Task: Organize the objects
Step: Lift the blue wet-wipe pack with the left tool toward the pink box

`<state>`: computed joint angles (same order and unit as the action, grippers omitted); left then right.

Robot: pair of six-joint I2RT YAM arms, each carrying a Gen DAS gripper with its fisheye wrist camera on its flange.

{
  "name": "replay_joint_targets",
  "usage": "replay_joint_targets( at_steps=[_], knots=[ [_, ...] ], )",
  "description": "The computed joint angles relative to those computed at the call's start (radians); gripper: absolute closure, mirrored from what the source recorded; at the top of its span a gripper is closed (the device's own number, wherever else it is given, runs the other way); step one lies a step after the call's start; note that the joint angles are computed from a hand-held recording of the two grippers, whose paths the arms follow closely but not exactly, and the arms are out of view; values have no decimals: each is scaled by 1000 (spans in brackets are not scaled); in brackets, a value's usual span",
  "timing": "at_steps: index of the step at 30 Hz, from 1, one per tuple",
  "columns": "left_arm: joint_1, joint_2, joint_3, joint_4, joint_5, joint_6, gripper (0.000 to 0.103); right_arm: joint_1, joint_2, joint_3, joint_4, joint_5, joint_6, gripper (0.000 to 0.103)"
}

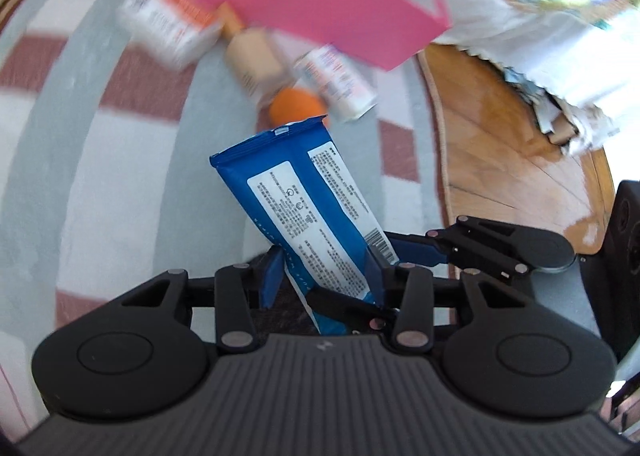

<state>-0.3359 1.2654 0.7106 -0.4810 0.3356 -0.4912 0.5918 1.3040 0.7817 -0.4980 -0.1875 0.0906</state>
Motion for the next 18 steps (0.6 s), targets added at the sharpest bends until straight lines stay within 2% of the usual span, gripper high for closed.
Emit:
replay_joint_targets(
  at_steps=[8, 14, 18],
  knots=[
    [19, -22, 182, -144, -9, 36, 62, -57, -3, 141, -62, -3, -21, 45],
    [74, -24, 286, -210, 29, 61, 62, -70, 17, 247, -101, -7, -11, 45],
    [86, -13, 368, -259, 15, 75, 63, -87, 41, 346, -158, -18, -14, 45]
  ],
)
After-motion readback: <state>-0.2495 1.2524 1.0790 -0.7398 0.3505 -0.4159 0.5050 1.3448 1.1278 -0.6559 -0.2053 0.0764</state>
